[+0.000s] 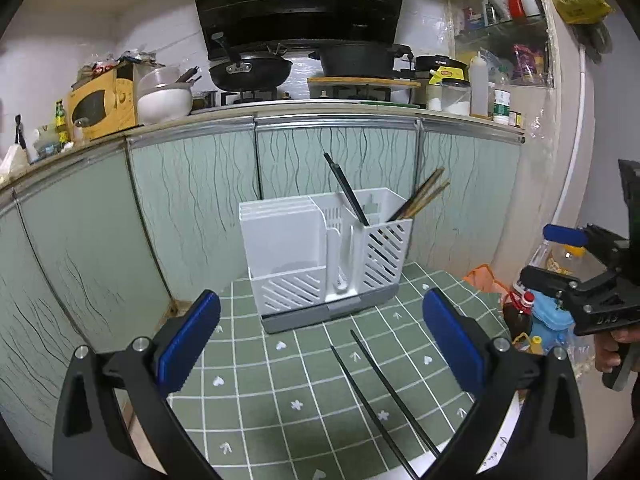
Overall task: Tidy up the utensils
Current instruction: 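Withdraw both open tools toward the last two black chopsticks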
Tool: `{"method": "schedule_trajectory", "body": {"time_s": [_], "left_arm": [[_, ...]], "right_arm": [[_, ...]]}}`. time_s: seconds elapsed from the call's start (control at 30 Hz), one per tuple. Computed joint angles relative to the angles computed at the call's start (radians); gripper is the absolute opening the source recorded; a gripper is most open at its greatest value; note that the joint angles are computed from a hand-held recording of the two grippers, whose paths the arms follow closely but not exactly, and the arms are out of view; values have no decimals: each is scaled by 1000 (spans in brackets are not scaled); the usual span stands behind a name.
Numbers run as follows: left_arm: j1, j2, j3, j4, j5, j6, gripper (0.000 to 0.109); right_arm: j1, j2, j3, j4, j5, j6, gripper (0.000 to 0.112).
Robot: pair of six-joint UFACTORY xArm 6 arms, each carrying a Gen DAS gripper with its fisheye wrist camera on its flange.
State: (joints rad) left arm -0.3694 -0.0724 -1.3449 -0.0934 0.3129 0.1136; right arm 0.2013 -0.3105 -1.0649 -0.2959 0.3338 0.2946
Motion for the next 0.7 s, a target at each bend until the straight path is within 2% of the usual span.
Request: {"method": "schedule_trajectory", "body": {"time_s": [0.17, 0.4, 0.57, 0.7], "left_arm": [[-2, -41, 94, -16, -56, -8, 98], [2, -70, 188, -33, -91, -7, 98], [3, -79, 241, -1, -99, -40, 98], [2, -95, 300, 69, -140, -88, 98]], "right_arm": [[4, -10, 48, -23, -17, 41, 96], [11, -26, 114, -32, -65, 64, 96], [21, -28, 145, -31, -77, 56, 96], [24, -29, 171, -44, -92, 70, 96]]}}
